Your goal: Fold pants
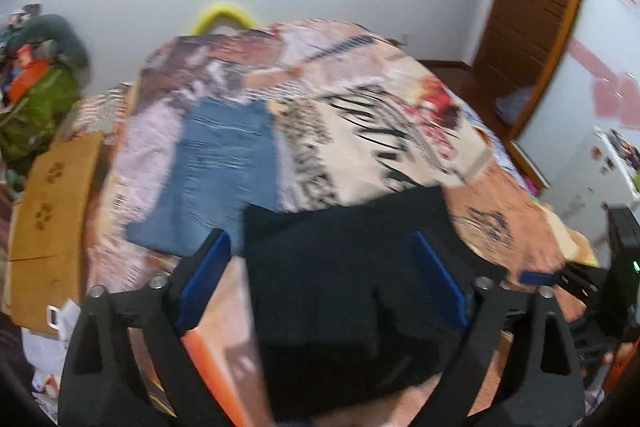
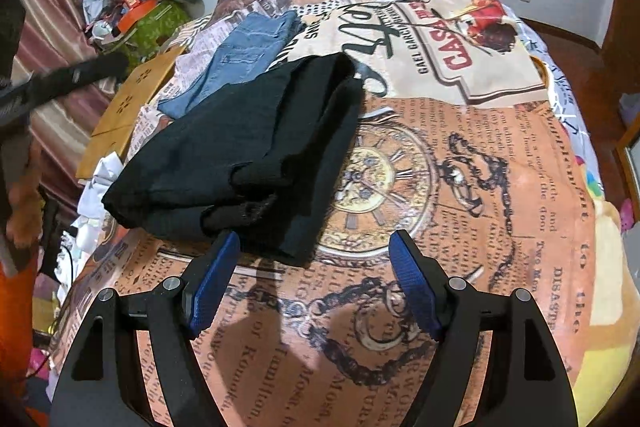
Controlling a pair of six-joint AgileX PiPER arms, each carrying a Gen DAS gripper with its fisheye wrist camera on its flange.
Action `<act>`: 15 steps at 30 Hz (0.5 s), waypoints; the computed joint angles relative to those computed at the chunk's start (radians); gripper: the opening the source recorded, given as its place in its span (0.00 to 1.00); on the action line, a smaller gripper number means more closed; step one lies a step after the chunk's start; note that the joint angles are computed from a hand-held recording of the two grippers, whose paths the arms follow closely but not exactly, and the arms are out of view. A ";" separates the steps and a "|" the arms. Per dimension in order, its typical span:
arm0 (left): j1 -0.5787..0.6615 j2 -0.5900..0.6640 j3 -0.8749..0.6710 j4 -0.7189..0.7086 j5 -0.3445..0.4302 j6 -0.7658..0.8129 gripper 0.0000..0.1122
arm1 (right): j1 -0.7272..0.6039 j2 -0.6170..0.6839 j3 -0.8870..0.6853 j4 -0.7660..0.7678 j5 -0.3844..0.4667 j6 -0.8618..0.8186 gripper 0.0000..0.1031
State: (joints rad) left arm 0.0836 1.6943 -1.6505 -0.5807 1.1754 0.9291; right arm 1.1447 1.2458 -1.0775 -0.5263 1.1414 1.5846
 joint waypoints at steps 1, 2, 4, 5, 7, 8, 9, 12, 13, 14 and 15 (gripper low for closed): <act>-0.003 0.029 -0.031 0.014 -0.015 -0.014 0.86 | -0.005 0.009 -0.004 0.003 -0.005 -0.006 0.72; -0.011 0.062 -0.068 0.035 -0.028 -0.036 0.86 | -0.012 0.017 -0.006 0.001 -0.009 -0.011 0.72; -0.042 0.148 -0.157 0.102 -0.052 -0.103 0.87 | -0.022 0.022 -0.006 0.002 -0.023 -0.027 0.72; -0.060 0.185 -0.192 0.143 -0.064 -0.142 0.87 | -0.036 0.021 -0.001 0.010 -0.041 -0.042 0.72; -0.100 0.275 -0.277 0.219 -0.069 -0.209 0.87 | -0.059 0.018 0.008 0.026 -0.072 -0.067 0.72; -0.117 0.317 -0.318 0.248 -0.062 -0.232 0.87 | -0.070 0.016 0.015 0.034 -0.092 -0.081 0.72; -0.136 0.364 -0.367 0.282 -0.051 -0.257 0.87 | -0.079 0.015 0.021 0.042 -0.107 -0.095 0.72; -0.200 0.494 -0.490 0.382 -0.031 -0.315 0.87 | -0.113 0.007 0.048 0.075 -0.163 -0.148 0.72; -0.221 0.535 -0.529 0.416 -0.025 -0.330 0.87 | -0.127 0.004 0.059 0.088 -0.182 -0.170 0.72; -0.241 0.582 -0.579 0.448 -0.012 -0.346 0.87 | -0.142 0.000 0.070 0.101 -0.201 -0.195 0.72; -0.257 0.614 -0.606 0.476 -0.009 -0.358 0.87 | -0.155 -0.004 0.082 0.107 -0.216 -0.210 0.72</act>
State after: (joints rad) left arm -0.1730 2.3081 -2.2566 -0.1044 1.1661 0.5708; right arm 0.9902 1.2416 -0.9950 -0.4196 0.9254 1.3743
